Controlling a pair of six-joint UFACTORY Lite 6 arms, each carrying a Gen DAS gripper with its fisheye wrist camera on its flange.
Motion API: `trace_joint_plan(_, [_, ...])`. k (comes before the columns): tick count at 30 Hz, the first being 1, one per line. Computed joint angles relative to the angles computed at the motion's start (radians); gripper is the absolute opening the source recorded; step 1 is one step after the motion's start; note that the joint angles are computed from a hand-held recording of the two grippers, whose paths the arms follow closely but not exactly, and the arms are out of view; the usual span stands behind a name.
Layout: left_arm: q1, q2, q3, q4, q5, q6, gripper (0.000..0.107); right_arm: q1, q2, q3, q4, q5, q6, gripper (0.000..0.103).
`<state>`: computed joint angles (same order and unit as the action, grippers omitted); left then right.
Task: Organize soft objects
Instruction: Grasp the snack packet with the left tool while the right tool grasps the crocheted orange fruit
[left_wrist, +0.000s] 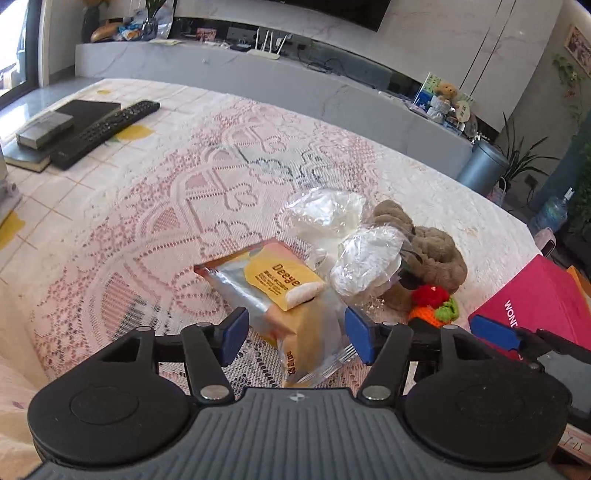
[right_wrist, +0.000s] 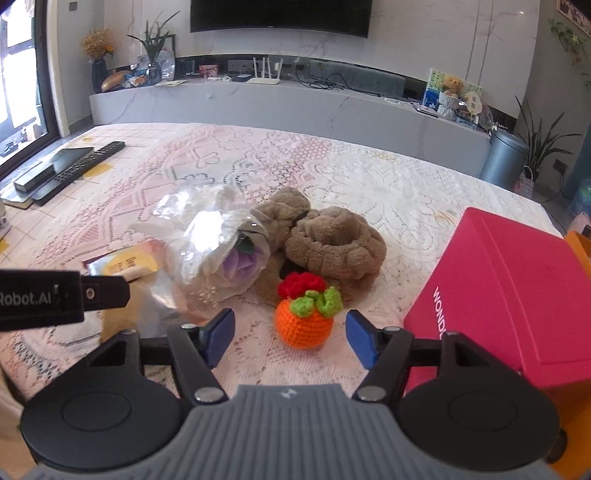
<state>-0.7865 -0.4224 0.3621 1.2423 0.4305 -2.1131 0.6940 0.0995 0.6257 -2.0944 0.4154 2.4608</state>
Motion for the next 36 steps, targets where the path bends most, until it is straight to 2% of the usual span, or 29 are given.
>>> trace_joint_plan(6, [0.058, 0.073, 0.006, 0.141, -0.088, -0.169, 0.075, -0.072, 0.1, 0.055, -0.23, -0.009, 0.201, 0.067])
trace_joint_plan(8, [0.061, 0.102, 0.013, 0.153, -0.084, -0.203, 0.075, -0.092, 0.119, 0.06, -0.308, -0.017, 0.276, 0.06])
trace_joint_plan(10, [0.066, 0.12, 0.017, 0.178, -0.087, -0.242, 0.075, -0.105, 0.138, 0.062, -0.364, -0.021, 0.336, 0.041])
trace_joint_plan(12, [0.063, 0.141, 0.024, 0.218, -0.083, -0.292, 0.077, -0.111, 0.141, 0.051, -0.42, -0.012, 0.395, 0.041])
trace_joint_plan(18, [0.072, 0.21, 0.034, 0.367, -0.087, -0.479, 0.08, -0.094, 0.135, 0.033, -0.424, 0.01, 0.398, 0.041])
trace_joint_plan(21, [0.05, 0.217, 0.031, 0.39, -0.059, -0.507, 0.07, -0.099, 0.132, 0.02, -0.456, 0.019, 0.437, 0.041])
trace_joint_plan(23, [0.035, 0.219, 0.033, 0.375, -0.04, -0.502, 0.057, -0.101, 0.128, 0.011, -0.469, 0.025, 0.449, 0.041])
trace_joint_plan(26, [0.022, 0.205, 0.025, 0.364, -0.017, -0.507, 0.044, -0.093, 0.127, 0.005, -0.457, 0.035, 0.439, 0.041])
trace_joint_plan(32, [-0.012, 0.193, 0.023, 0.334, 0.03, -0.485, 0.032, -0.091, 0.118, -0.007, -0.459, 0.045, 0.445, 0.041])
trace_joint_plan(36, [-0.038, 0.169, 0.02, 0.298, 0.057, -0.448, 0.03, -0.073, 0.08, -0.035, -0.438, 0.062, 0.424, 0.041])
